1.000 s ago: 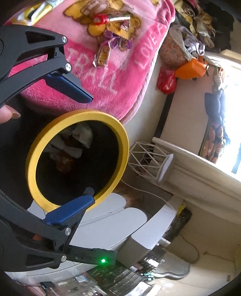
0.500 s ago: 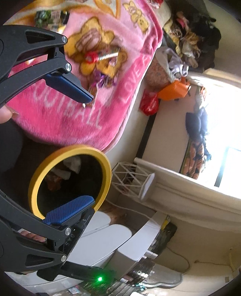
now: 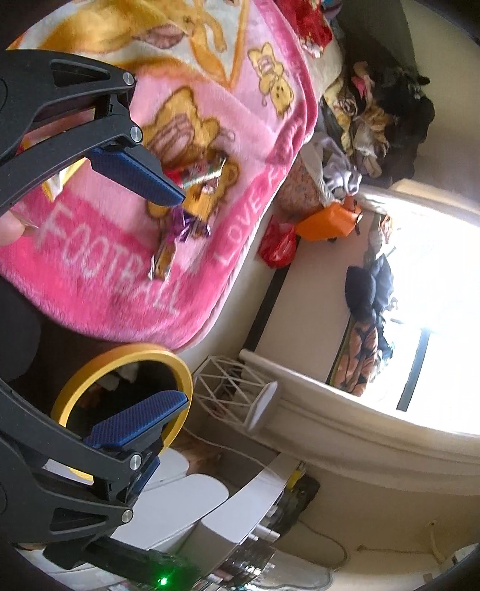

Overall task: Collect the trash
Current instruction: 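Move both tools back over the wrappers on the blanket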

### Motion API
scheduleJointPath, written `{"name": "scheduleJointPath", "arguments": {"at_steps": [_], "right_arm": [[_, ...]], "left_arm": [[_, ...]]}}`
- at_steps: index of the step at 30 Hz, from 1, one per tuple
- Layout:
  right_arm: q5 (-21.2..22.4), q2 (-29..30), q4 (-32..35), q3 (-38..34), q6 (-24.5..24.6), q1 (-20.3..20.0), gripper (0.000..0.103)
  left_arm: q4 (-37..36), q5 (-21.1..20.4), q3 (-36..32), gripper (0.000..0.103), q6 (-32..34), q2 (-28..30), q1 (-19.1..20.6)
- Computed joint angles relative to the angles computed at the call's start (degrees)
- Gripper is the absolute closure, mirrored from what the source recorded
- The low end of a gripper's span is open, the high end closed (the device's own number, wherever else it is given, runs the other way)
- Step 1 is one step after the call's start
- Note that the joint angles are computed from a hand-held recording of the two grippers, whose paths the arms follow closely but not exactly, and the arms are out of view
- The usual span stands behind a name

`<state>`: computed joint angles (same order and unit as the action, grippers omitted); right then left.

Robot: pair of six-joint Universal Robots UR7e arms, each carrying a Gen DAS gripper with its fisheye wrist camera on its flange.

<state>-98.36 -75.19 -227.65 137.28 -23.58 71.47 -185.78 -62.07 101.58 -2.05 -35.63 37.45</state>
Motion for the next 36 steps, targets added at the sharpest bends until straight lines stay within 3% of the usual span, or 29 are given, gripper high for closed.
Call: {"name": "scheduleJointPath", "arguments": {"at_steps": [17,27,36], "right_arm": [[-2.0,6.3,1.9,-3.2,-7.2,7.2,0.040],[-5.8,10.1,10.5,-9.7,-10.0,9.7,0.039],[-12.0,15.7,21.7,-19.7,-9.3,10.2,0.039]], "left_arm": [[-5.0,5.3,2.9,0.011,2.8,-2.6,2.1],[-1.2,7.4,3.6,0.011,0.6,-5.1,5.2],[4.4,7.8,5.4,0.011,-4.1,-7.0,8.0]]}}
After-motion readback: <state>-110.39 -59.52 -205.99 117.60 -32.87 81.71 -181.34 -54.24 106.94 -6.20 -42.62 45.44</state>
